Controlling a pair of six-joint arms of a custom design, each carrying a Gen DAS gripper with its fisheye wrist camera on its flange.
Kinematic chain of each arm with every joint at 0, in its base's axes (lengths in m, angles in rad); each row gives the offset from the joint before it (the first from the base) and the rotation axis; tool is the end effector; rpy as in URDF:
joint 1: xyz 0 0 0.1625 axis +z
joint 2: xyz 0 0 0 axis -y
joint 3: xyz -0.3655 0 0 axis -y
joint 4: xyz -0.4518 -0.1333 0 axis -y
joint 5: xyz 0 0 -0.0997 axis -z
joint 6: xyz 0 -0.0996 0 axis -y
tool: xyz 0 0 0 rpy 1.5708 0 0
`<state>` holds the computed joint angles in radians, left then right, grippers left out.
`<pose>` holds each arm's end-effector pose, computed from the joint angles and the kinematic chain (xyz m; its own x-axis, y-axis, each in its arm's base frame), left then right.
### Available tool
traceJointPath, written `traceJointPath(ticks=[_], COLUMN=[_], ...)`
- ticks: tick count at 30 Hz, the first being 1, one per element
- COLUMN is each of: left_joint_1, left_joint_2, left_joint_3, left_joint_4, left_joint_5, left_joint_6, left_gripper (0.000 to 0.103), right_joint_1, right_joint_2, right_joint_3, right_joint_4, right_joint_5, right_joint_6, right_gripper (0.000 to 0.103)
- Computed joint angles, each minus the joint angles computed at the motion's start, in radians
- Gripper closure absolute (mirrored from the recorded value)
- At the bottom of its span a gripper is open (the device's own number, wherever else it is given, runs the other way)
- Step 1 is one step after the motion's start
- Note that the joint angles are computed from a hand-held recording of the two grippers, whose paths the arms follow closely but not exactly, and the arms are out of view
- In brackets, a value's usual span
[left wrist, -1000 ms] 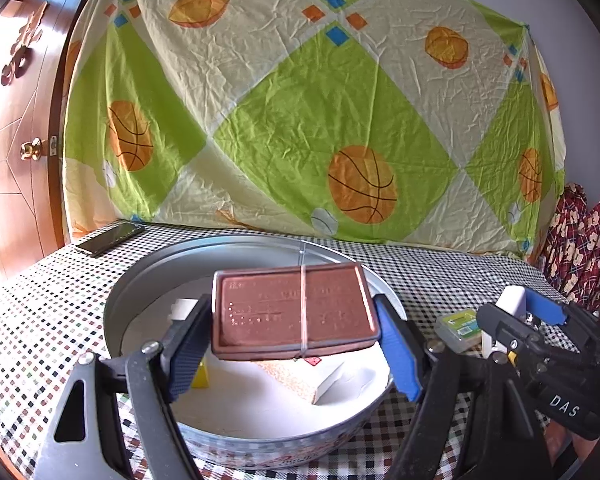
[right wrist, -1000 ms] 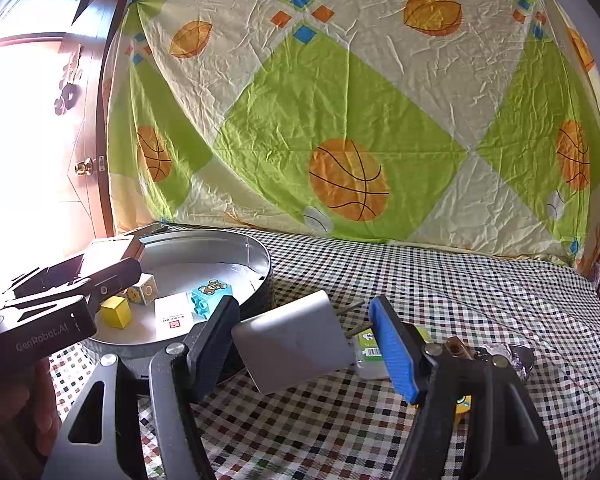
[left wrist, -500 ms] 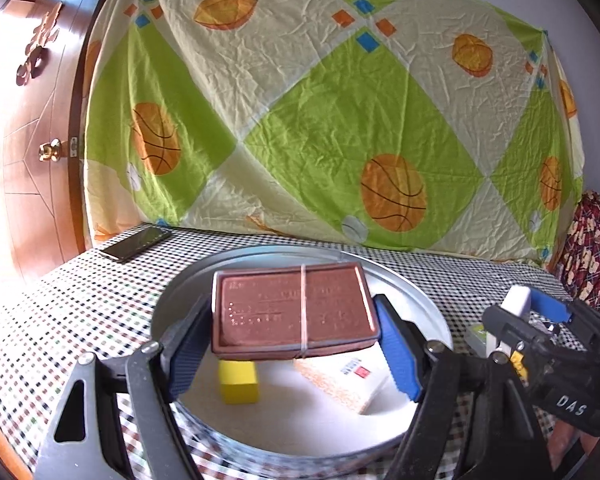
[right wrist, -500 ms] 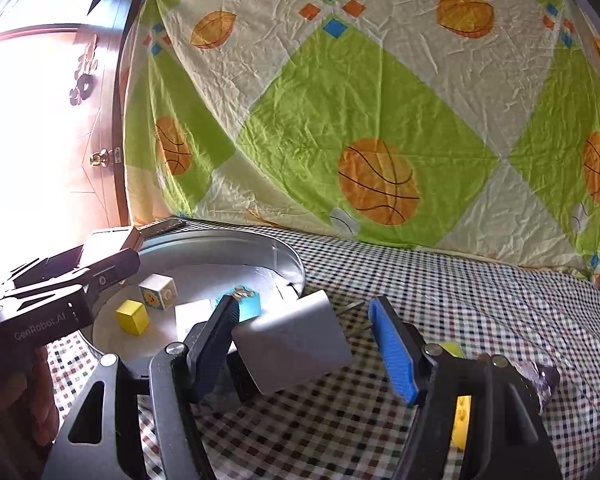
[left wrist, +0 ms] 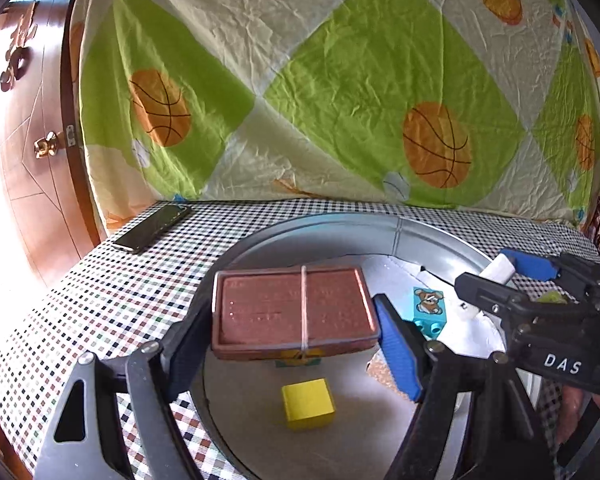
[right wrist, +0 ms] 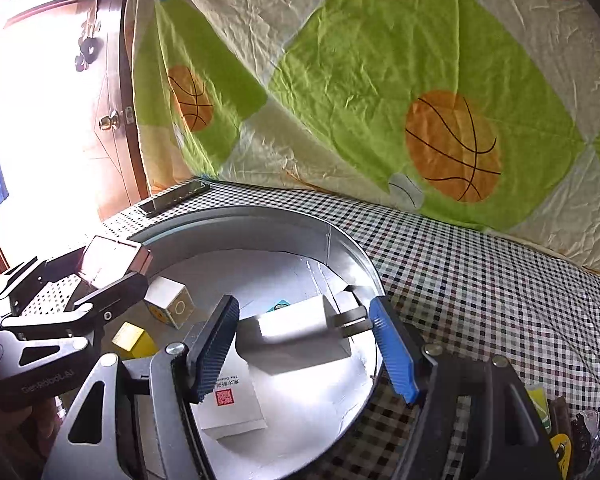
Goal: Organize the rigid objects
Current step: 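Lower the brown box and white block into the tin, open both grippers, then withdraw both grippers from the tin toward the yellow face block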
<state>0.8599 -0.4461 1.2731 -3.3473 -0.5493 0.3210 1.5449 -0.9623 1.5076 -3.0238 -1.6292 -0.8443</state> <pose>-0.3148 -0.7001 0.0385 -0.6850 -0.0362 -0.7277 0.6280 0.4769 -0.6150 0.1084 -0.7380 0.2454 -0.6740 -0.4123 0.6130 -0.7345 0.4624 -0.4966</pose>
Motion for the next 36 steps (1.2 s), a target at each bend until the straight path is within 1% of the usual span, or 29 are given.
traceJointPath(ticks=[2,5,6,7,8,10,11,17,22,26,30,32,36], left_joint_1=[0.002,-0.001,-0.002,-0.002,-0.003,-0.008,-0.01,-0.03,-0.062,-0.093,-0.121,-0.13,-0.15], left_joint_2=[0.006,0.024,0.024,0.021,0.023,0.026,0.024,0.025,0.042,0.075,0.13,0.16,0.231], left_joint_3=[-0.013,-0.036,-0.036,-0.033,-0.034,-0.031,-0.025,-0.003,-0.001,-0.016,-0.064,-0.096,-0.179], left_joint_4=[0.01,-0.017,-0.018,-0.015,-0.024,-0.048,-0.057,-0.09,-0.095,-0.055,0.034,0.076,0.176], left_joint_5=[0.009,0.035,0.035,0.033,0.037,0.044,0.042,0.027,-0.017,-0.069,-0.118,-0.139,-0.179], left_joint_6=[0.005,0.042,0.042,0.038,0.042,0.052,0.052,0.053,0.047,0.04,0.02,0.012,0.003], left_gripper=[0.025,0.025,0.022,0.017,0.016,0.007,0.006,0.004,0.004,0.004,0.002,0.002,0.002], right_joint_1=[0.002,0.002,-0.001,-0.003,-0.005,-0.009,-0.012,-0.049,-0.094,-0.144,-0.192,-0.218,-0.27], right_joint_2=[0.015,0.023,0.018,0.013,0.003,-0.021,-0.031,-0.132,-0.222,-0.286,-0.321,-0.338,-0.365], right_joint_3=[-0.025,-0.037,-0.034,-0.03,-0.02,0.005,0.015,0.118,0.213,0.262,0.277,0.278,0.263], right_joint_4=[0.041,0.046,0.047,0.05,0.045,0.027,0.022,-0.031,-0.092,-0.128,-0.203,-0.223,-0.248], right_joint_5=[-0.013,-0.012,0.001,0.013,0.024,0.048,0.056,0.112,0.123,0.131,0.083,0.073,0.048], right_joint_6=[0.003,0.017,0.022,0.026,0.029,0.038,0.042,0.031,-0.007,0.002,0.016,0.047,0.136], right_gripper=[0.033,0.033,0.032,0.031,0.029,0.026,0.025,0.024,0.024,0.024,0.024,0.024,0.024])
